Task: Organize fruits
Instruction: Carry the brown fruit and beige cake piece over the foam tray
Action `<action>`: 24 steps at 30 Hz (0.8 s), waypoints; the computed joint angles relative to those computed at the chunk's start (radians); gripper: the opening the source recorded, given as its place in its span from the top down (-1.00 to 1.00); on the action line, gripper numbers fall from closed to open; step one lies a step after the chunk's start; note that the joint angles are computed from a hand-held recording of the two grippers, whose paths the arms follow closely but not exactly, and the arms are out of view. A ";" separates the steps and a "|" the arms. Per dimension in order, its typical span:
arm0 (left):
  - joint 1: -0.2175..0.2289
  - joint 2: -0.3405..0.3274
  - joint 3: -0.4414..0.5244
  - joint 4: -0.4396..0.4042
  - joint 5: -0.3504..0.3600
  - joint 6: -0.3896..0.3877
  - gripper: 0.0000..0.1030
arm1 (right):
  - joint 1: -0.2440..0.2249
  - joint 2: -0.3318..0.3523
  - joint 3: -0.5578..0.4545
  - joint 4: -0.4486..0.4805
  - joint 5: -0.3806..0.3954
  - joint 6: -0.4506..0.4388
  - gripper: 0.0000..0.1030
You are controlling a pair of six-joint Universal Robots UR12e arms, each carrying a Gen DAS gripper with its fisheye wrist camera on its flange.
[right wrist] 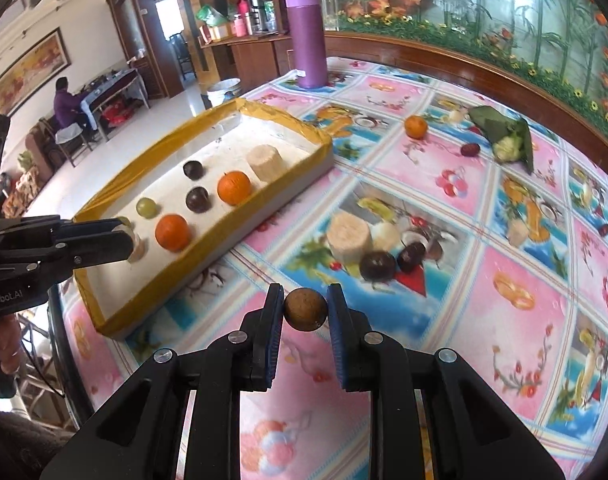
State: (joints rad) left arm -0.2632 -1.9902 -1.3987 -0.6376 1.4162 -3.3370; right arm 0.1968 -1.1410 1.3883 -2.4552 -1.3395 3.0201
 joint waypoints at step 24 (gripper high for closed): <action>0.081 -0.055 0.056 -0.076 0.057 -0.004 0.52 | 0.069 0.238 -0.378 0.149 0.065 -0.056 0.59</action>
State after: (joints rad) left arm -0.1818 -2.0451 -1.3426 -0.7140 1.4731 -3.3414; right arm 0.2662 -0.9034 1.0106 -2.3058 -1.2745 2.9640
